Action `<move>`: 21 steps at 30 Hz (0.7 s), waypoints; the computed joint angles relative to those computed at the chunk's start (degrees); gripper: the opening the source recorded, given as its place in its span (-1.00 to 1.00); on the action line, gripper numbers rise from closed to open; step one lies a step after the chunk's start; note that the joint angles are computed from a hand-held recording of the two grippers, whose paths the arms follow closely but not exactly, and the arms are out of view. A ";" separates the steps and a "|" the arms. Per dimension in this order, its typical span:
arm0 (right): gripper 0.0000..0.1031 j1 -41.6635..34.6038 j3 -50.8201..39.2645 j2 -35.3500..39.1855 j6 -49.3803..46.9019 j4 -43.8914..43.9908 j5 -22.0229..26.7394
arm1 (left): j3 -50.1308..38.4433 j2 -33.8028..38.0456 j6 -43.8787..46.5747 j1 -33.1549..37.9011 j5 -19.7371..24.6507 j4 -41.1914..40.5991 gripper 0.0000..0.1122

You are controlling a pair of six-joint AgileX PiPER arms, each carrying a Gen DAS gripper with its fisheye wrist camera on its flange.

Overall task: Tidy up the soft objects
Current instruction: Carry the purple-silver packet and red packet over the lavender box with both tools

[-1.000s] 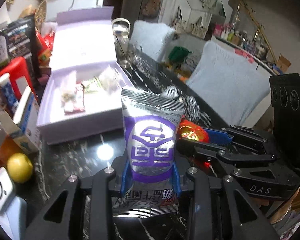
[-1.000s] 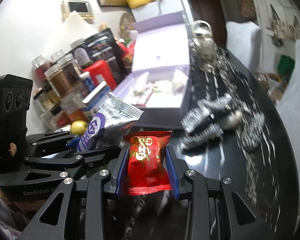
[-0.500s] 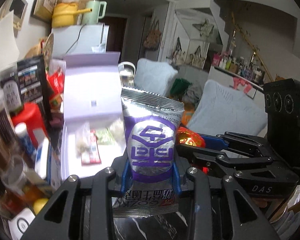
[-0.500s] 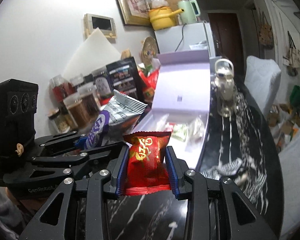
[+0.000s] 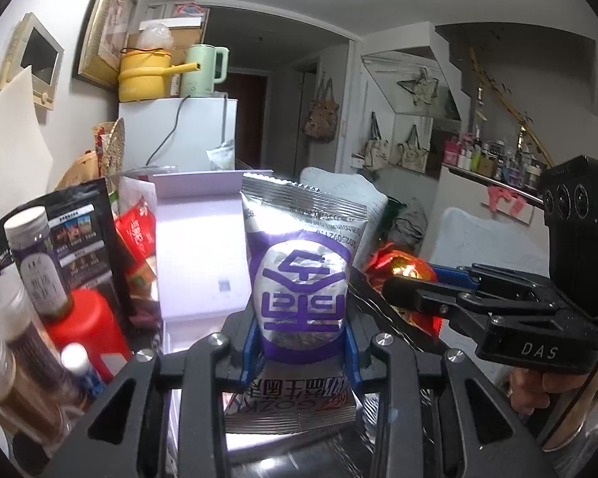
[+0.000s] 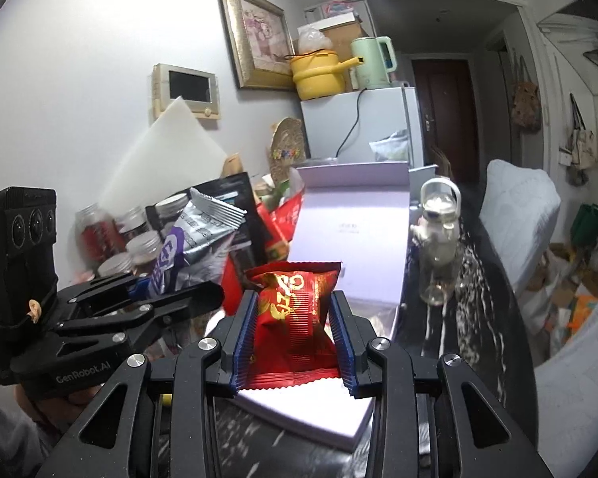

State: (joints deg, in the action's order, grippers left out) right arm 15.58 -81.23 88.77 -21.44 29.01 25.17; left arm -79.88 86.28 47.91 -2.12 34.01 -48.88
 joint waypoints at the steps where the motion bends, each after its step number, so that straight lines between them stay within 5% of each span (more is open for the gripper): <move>1: -0.31 -0.33 -1.72 1.44 -0.02 0.12 0.51 | -1.69 1.42 -0.77 0.02 -0.16 0.66 -0.40; 11: -0.31 -1.81 -17.44 14.37 1.72 0.79 5.71 | -12.25 12.43 -6.91 1.16 -0.12 4.39 -0.40; 21: -0.31 -2.30 -31.13 26.71 5.32 -1.40 11.94 | -22.86 22.46 -20.68 2.27 2.39 16.60 -0.40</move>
